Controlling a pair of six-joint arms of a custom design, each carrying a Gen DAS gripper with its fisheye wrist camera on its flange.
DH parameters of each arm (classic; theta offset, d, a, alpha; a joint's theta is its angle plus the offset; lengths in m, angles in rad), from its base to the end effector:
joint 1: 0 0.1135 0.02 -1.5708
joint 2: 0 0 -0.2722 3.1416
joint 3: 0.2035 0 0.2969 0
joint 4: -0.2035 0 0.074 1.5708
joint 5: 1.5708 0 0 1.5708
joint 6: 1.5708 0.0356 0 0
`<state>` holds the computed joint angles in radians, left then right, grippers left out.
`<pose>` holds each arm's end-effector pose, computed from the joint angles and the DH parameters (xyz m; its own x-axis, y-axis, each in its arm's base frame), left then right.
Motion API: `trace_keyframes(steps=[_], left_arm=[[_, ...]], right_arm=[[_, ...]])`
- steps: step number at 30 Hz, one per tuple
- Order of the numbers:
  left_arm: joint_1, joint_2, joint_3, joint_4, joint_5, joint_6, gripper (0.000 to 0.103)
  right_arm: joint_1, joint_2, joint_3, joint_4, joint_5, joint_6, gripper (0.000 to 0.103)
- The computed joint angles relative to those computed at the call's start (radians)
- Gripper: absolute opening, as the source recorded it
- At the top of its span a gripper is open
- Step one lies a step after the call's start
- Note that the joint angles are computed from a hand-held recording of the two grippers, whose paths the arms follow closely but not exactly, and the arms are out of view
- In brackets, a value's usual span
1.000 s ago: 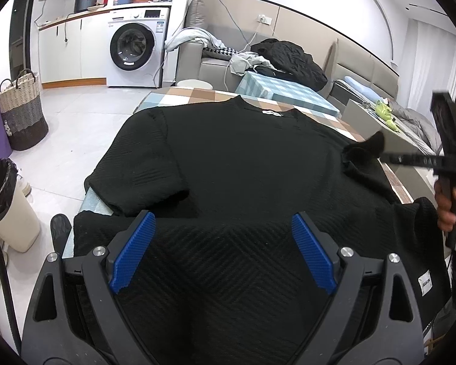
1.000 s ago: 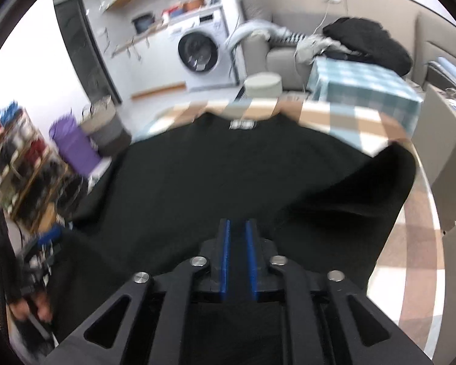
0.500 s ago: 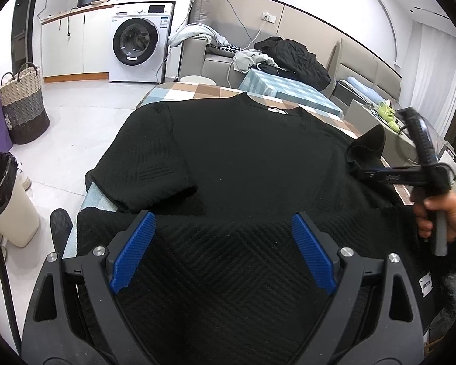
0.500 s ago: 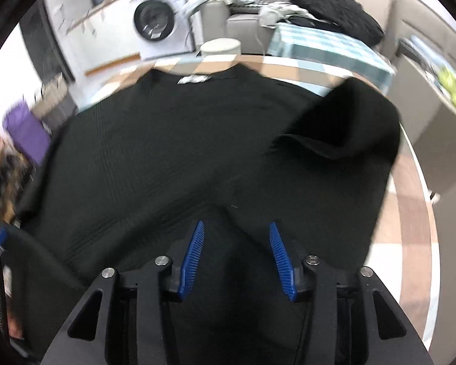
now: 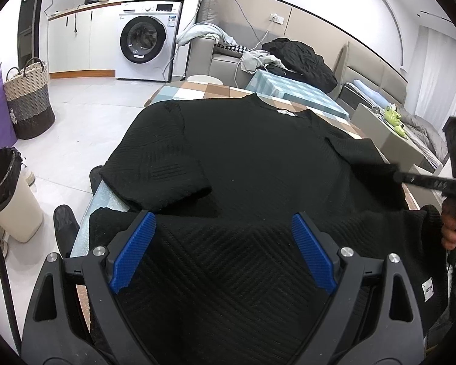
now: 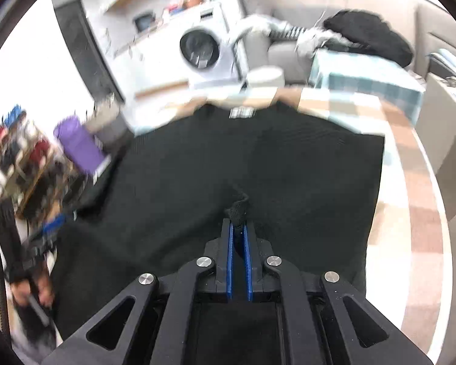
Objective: Fold small clothes
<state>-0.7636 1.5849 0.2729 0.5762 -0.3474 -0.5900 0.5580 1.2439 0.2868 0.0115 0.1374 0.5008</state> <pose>0.1788 -0.1544 0.0478 -0.6632 -0.0893 -0.7431 0.1191 0.9676 -0.2226 0.1833 0.1087 0.0795 -0.8226 0.0472 -0.5667 -0.0702 0.9805 0.1836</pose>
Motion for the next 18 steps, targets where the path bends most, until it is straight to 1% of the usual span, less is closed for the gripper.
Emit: trace_keyframes(steps=[1,2,4,5,6,7,9,10,11,13,14,15,16,17,18], left_arm=[[0.001,0.002,0.001,0.0,-0.001,0.0,0.09],[0.001,0.001,0.004,-0.006,-0.004,-0.002,0.09],[0.0,-0.014,0.005,-0.029,-0.02,-0.008,0.09],[-0.002,-0.02,0.002,-0.033,-0.031,-0.011,0.09],[0.001,-0.032,-0.007,-0.035,-0.038,-0.015,0.09],[0.011,-0.046,-0.018,-0.033,-0.037,-0.02,0.09],[0.054,-0.072,-0.042,-0.028,-0.014,-0.037,0.09],[0.078,-0.084,-0.052,-0.029,0.002,-0.046,0.09],[0.107,-0.1,-0.064,-0.034,0.021,-0.053,0.09],[0.177,-0.135,-0.084,-0.064,0.052,-0.072,0.09],[0.215,-0.146,-0.098,-0.06,0.08,-0.071,0.09],[0.272,-0.151,-0.109,-0.047,0.13,-0.073,0.089],[0.323,-0.142,-0.113,-0.031,0.176,-0.077,0.089],[0.376,-0.123,-0.112,-0.014,0.229,-0.081,0.086],[0.441,-0.088,-0.107,0.019,0.307,-0.076,0.077]], right_arm=[[0.018,0.049,0.018,0.001,0.024,0.015,0.024],[0.02,0.13,0.046,0.017,0.02,0.02,0.037],[0.021,0.191,0.062,0.044,-0.009,0.025,0.038],[0.022,0.198,0.058,0.067,-0.032,0.031,0.038],[0.032,0.173,0.026,0.097,-0.036,0.048,0.038],[0.036,0.174,0.009,0.129,-0.039,0.064,0.04],[0.056,0.259,0.038,0.126,-0.02,0.096,0.041],[0.062,0.284,0.053,0.094,0.002,0.119,0.041],[0.06,0.291,0.051,0.1,0.007,0.13,0.041],[0.051,0.199,-0.018,0.138,-0.005,0.16,0.041],[0.063,0.135,-0.047,0.126,0.009,0.195,0.043],[0.076,0.078,-0.07,0.109,0.027,0.221,0.045],[0.097,-0.001,-0.104,0.083,0.053,0.255,0.05],[0.106,-0.06,-0.121,0.051,0.065,0.272,0.053],[0.125,-0.125,-0.142,0.02,0.081,0.301,0.053]])
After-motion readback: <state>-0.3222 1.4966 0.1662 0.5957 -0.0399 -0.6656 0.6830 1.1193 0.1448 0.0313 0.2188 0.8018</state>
